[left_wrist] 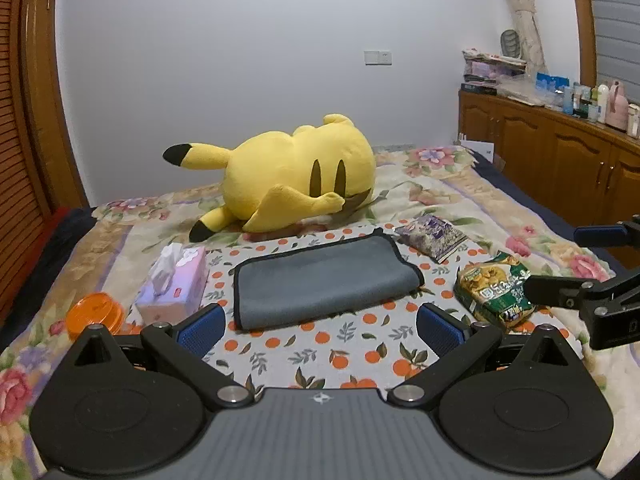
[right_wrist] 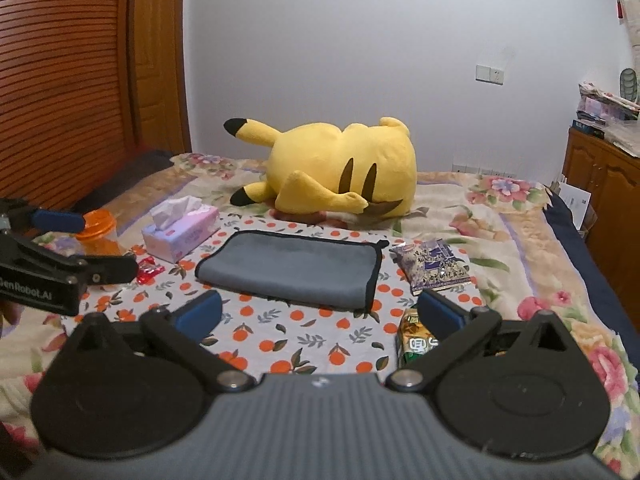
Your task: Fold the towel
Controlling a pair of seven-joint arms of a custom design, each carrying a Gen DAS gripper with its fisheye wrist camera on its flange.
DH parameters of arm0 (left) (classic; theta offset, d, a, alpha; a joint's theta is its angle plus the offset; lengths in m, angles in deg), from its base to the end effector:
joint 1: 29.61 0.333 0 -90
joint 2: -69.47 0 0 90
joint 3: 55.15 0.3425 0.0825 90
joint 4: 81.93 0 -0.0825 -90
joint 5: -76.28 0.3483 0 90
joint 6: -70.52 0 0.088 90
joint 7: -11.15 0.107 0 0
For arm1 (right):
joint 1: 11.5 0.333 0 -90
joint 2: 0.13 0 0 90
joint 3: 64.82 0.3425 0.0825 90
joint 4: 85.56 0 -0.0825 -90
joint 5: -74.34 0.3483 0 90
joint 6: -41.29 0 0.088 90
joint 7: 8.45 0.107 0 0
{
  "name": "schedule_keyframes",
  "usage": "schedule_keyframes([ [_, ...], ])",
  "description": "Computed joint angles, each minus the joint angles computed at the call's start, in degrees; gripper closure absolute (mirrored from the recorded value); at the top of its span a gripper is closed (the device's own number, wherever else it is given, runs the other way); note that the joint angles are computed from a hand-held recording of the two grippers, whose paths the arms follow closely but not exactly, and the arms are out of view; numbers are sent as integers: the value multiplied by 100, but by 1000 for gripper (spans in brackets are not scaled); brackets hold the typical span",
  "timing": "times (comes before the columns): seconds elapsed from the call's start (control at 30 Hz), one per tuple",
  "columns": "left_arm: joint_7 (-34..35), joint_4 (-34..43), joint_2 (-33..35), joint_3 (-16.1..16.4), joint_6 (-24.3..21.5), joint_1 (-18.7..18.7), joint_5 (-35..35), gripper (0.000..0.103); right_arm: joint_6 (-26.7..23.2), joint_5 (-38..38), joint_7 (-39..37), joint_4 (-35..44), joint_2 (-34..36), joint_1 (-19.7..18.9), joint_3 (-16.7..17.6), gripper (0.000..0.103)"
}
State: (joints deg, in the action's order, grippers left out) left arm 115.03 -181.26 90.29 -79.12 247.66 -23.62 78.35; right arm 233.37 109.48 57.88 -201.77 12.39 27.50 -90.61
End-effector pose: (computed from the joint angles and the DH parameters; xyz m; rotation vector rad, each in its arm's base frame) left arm 0.6533 -0.1641 0.5533 -1.1939 1.9791 -1.0386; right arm 0.5903 0.0990 0.5289 -1.5569 1.5045 -0.9092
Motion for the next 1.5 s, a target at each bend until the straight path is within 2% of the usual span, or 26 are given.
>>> schedule_keyframes([
  [0.13, -142, -264, -168, 153, 101, -82, 83, 0, 93, 207, -105, -116, -78, 191, -117, 0],
  [0.27, -166, -526, -292, 1, 167, 94, 2, 0, 162, 581, -376, -207, -124, 377, -208, 0],
  [0.5, -132, -972, -479, -146, 354, 302, -14, 0, 307, 1181, -805, -373, -205, 290, 89, 0],
  [0.67, -209, -1270, -627, -152, 431, 369, -3, 0, 368, 1490, -1009, -481, -294, -9, 536, 0],
  [0.73, -183, -1375, -669, -283, 433, 509, -67, 0, 458, 1530, -1032, -558, -337, -222, 813, 0],
  [0.87, -277, -1534, -739, -201, 424, 467, -70, 0, 563, 1470, -940, -698, -405, -763, 1437, 0],
  [0.97, -222, -1630, -740, -332, 420, 595, -180, 0, 645, 1674, -1191, -711, -397, -857, 1606, 0],
  [1.07, -290, -1738, -752, -183, 498, 480, -107, 0, 719, 1728, -1227, -747, -393, -1087, 1883, 0],
  [1.13, -373, -1785, -743, -116, 522, 429, -40, 0, 736, 1758, -1227, -748, -368, -1207, 2024, 0],
  [1.2, -405, -1837, -736, -191, 531, 507, -30, 0, 750, 1769, -1208, -785, -356, -1287, 2122, 0],
  [1.33, -572, -1953, -747, -121, 643, 464, 120, 0, 772, 1970, -1393, -773, -331, -1226, 2114, 0],
  [1.5, -799, -2073, -749, -244, 765, 624, 292, 0, 853, 1811, -1215, -841, -336, -1403, 2302, 0],
])
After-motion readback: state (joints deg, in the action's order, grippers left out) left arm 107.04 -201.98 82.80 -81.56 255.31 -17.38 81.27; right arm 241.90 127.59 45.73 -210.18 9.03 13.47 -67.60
